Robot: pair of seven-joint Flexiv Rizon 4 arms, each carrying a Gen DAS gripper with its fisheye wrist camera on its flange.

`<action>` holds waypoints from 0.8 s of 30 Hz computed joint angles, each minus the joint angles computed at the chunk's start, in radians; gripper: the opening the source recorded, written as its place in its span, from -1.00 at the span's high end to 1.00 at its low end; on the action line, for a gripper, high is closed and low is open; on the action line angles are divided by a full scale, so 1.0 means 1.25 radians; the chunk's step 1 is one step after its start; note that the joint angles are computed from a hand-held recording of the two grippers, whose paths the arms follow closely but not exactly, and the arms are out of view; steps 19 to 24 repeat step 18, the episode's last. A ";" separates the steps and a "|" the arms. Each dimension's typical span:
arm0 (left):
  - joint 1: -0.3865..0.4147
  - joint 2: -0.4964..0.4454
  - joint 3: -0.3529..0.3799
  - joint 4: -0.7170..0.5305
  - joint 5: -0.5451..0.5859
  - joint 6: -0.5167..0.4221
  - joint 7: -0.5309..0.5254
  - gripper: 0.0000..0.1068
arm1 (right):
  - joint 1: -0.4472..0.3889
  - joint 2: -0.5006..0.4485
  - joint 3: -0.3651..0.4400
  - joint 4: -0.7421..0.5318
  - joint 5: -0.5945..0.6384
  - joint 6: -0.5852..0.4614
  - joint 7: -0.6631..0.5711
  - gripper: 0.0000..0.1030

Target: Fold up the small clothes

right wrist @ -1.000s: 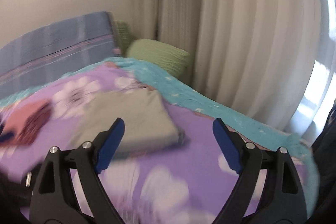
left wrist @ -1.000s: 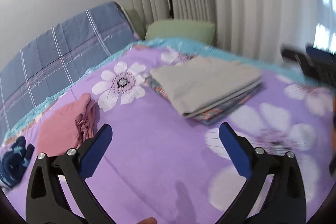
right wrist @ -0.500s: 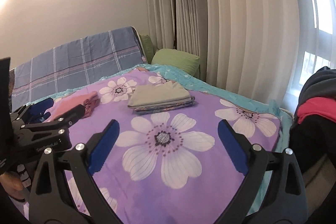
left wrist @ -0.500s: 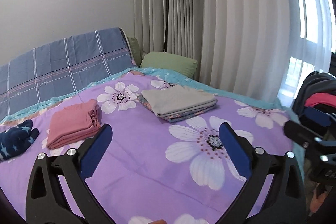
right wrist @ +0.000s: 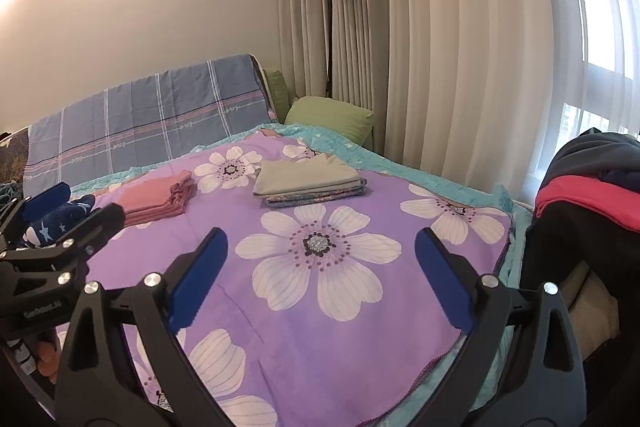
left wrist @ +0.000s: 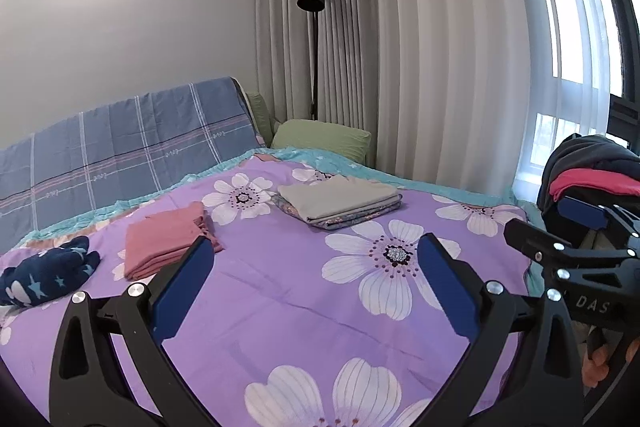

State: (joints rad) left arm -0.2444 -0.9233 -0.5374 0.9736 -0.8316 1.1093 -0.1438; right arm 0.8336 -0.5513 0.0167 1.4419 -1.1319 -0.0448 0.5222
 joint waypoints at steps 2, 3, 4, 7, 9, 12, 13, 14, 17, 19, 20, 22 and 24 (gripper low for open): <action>0.014 0.017 -0.013 0.031 -0.014 0.024 0.023 -0.90 | 0.004 -0.006 0.000 -0.011 0.000 -0.003 -0.010 -0.87; 0.019 0.021 -0.017 0.040 -0.019 0.032 0.031 -0.90 | 0.005 -0.010 -0.002 -0.017 -0.001 -0.003 -0.017 -0.87; 0.024 0.027 -0.021 0.050 -0.025 0.039 0.038 -0.90 | 0.008 -0.015 -0.003 -0.026 -0.001 -0.006 -0.025 -0.88; 0.044 0.048 -0.037 0.087 -0.051 0.055 0.059 -0.90 | 0.014 -0.024 -0.009 -0.041 0.000 -0.006 -0.038 -0.90; 0.056 0.065 -0.043 0.113 -0.065 0.059 0.077 -0.90 | 0.018 -0.032 -0.013 -0.053 0.002 -0.006 -0.044 -0.91; 0.061 0.079 -0.043 0.136 -0.081 0.071 0.098 -0.90 | 0.021 -0.040 -0.018 -0.066 0.008 -0.001 -0.050 -0.91; 0.063 0.083 -0.042 0.142 -0.084 0.072 0.104 -0.90 | 0.021 -0.042 -0.019 -0.068 0.010 0.002 -0.051 -0.92; 0.066 0.088 -0.042 0.149 -0.089 0.071 0.110 -0.90 | 0.020 -0.045 -0.020 -0.072 0.012 0.006 -0.055 -0.92; 0.068 0.097 -0.035 0.161 -0.101 0.071 0.113 -0.90 | 0.021 -0.053 -0.025 -0.083 0.018 0.012 -0.068 -0.92; 0.069 0.099 -0.032 0.163 -0.103 0.067 0.111 -0.90 | 0.022 -0.055 -0.027 -0.086 0.019 0.012 -0.071 -0.92; 0.069 0.099 -0.032 0.163 -0.103 0.067 0.111 -0.90 | 0.022 -0.055 -0.027 -0.086 0.019 0.012 -0.071 -0.92; 0.069 0.099 -0.032 0.163 -0.103 0.067 0.111 -0.90 | 0.022 -0.055 -0.027 -0.086 0.019 0.012 -0.071 -0.92; 0.069 0.099 -0.032 0.163 -0.103 0.067 0.111 -0.90 | 0.022 -0.055 -0.027 -0.086 0.019 0.012 -0.071 -0.92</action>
